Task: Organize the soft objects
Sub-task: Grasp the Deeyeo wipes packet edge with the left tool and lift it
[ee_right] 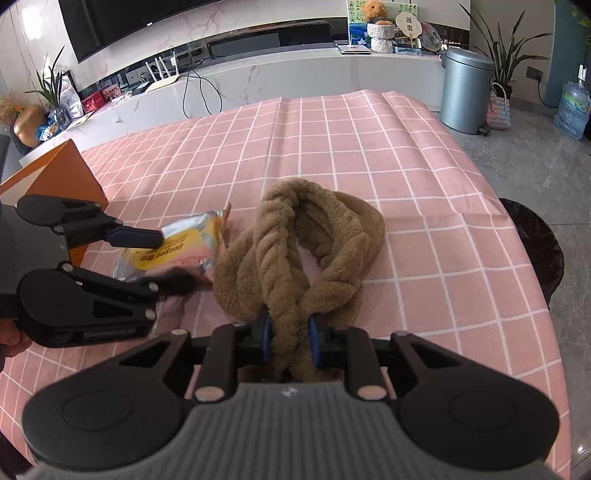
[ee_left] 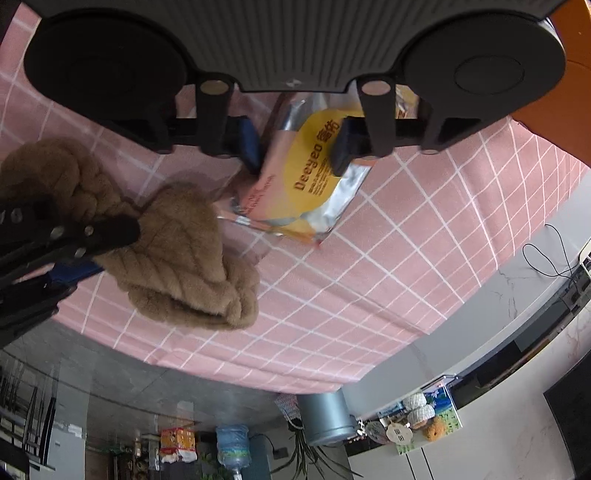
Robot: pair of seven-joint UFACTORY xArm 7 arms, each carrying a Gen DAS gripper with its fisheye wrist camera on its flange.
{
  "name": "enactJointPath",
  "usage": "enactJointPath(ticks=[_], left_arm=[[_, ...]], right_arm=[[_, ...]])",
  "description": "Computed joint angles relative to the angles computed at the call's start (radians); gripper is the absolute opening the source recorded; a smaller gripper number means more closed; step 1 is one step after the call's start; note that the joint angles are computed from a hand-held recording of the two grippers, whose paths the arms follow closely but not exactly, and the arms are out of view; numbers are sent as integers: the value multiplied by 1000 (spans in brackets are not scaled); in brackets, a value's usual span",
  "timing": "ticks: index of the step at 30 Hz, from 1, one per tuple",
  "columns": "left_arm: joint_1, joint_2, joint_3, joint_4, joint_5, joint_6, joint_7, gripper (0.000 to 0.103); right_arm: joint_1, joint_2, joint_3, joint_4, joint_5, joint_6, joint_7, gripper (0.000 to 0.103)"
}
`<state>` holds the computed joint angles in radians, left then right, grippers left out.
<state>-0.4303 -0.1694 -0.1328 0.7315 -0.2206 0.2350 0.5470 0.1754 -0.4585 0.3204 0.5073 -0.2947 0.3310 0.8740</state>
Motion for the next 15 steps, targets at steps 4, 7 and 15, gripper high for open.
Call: enactJointPath(ticks=[4, 7, 15], left_arm=[[-20, -16, 18, -4, -71, -13, -16, 22], [-29, -42, 33, -17, -108, -22, -14, 18], [-55, -136, 87, -36, -220, 37, -28, 12]], right_arm=[[0, 0, 5, 9, -6, 15, 1, 19], [-5, -13, 10, 8, -16, 19, 10, 18], [-6, -61, 25, 14, -32, 29, 19, 17]])
